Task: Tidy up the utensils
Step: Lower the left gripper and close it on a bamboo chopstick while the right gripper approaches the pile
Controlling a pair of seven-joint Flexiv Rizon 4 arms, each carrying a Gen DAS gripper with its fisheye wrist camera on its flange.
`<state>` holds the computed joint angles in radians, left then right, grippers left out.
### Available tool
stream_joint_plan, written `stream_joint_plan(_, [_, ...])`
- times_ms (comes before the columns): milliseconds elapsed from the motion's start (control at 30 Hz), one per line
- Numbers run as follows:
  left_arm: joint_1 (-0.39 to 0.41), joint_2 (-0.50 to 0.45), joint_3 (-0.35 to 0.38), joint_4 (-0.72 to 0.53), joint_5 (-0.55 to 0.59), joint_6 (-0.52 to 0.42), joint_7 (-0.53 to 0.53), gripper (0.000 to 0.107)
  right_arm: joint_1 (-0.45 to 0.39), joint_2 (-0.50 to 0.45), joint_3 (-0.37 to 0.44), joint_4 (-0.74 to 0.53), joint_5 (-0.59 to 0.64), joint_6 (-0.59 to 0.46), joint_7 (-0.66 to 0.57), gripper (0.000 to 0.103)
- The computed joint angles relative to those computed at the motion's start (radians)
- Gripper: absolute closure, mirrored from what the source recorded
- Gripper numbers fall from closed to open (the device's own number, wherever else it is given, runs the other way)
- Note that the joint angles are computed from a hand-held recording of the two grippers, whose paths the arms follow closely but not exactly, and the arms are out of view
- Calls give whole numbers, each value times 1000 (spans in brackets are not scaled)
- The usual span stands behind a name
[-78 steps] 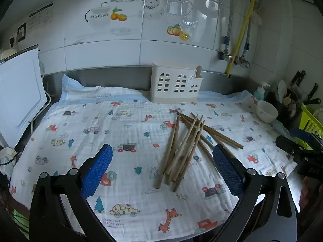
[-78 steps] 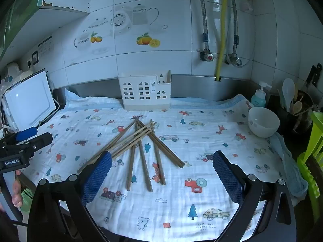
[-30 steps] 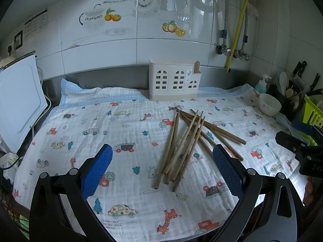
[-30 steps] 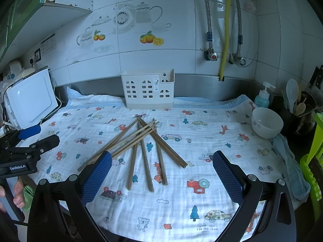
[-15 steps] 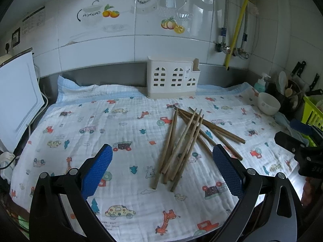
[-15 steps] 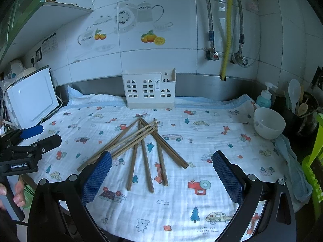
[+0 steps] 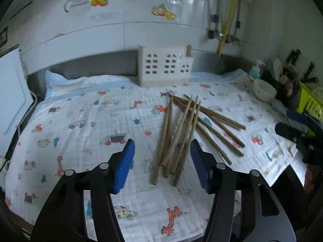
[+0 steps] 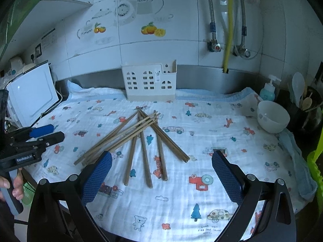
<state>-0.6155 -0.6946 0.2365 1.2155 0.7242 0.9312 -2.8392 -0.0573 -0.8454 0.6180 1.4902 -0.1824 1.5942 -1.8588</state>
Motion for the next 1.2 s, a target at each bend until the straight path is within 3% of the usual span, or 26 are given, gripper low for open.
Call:
stream_joint_plan(167, [61, -41, -50, -6, -66, 67, 139, 69, -5, -25, 20, -35, 6, -52, -21, 20])
stream_joint_plan(267, [81, -62, -55, -10, -104, 105, 214, 71, 4, -34, 16, -59, 31, -78, -41, 21])
stream_joint_plan(400, [112, -84, -70, -2, -175, 169, 336, 83, 24, -46, 3, -97, 71, -115, -69, 23])
stream_joint_plan(567, [123, -115, -67, -9, -260, 179, 463, 86, 52, -58, -18, -140, 123, -159, -105, 27])
stream_joint_plan(633, [133, -120, -69, 1, -295, 195, 497, 93, 63, -61, -27, -154, 144, -174, -120, 27])
stream_joint_plan(1200, [136, -163, -41, -9, -423, 214, 644, 93, 147, -60, -118, -227, 282, -248, -199, 30])
